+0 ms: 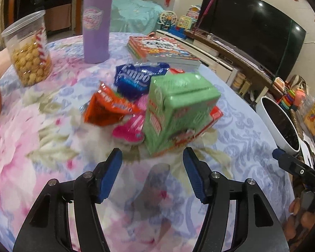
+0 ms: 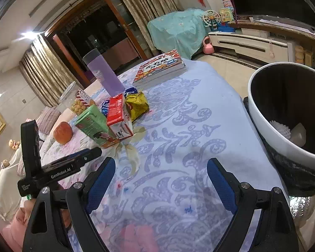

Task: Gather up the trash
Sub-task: 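Grasp the green milk carton with the left gripper while the right grasps the red carton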

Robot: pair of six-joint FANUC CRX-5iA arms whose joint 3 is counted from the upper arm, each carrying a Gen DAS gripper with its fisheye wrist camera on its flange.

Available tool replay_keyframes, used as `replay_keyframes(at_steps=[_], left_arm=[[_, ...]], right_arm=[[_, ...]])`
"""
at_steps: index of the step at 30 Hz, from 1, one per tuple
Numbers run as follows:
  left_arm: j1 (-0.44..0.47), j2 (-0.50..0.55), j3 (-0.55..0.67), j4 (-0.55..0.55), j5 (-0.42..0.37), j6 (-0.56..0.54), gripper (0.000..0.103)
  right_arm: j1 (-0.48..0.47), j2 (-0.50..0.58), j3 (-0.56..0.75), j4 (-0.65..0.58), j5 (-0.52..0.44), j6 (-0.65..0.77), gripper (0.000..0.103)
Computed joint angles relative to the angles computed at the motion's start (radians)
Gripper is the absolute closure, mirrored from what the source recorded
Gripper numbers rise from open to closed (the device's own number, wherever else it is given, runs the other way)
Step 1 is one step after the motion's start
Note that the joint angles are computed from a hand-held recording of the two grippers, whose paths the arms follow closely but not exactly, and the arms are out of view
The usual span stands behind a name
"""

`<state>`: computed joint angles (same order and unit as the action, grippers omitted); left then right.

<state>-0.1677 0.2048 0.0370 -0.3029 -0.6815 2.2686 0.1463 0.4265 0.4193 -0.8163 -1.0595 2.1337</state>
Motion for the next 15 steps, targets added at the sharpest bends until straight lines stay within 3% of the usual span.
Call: replay_keyframes(at_steps=[8, 9, 11, 13, 15], left_arm=[[0.031, 0.02, -0.012, 0.092, 0.075, -0.135, 0.041], [0.034, 0.02, -0.015, 0.101, 0.082, -0.142, 0.045], [0.041, 0.02, -0.023, 0.123, 0.094, -0.164, 0.065], [0.047, 0.029, -0.022, 0.156, 0.083, -0.192, 0.097], [0.048, 0.032, -0.017, 0.154, 0.064, -0.182, 0.102]], right_arm=[[0.011, 0.035, 0.044, 0.012, -0.002, -0.027, 0.013], [0.012, 0.036, 0.046, 0.012, -0.001, -0.028, 0.013], [0.015, 0.039, 0.051, 0.012, 0.0, -0.031, 0.013], [0.019, 0.044, 0.059, 0.012, 0.0, -0.033, 0.013], [0.025, 0.05, 0.066, 0.013, -0.001, -0.038, 0.013]])
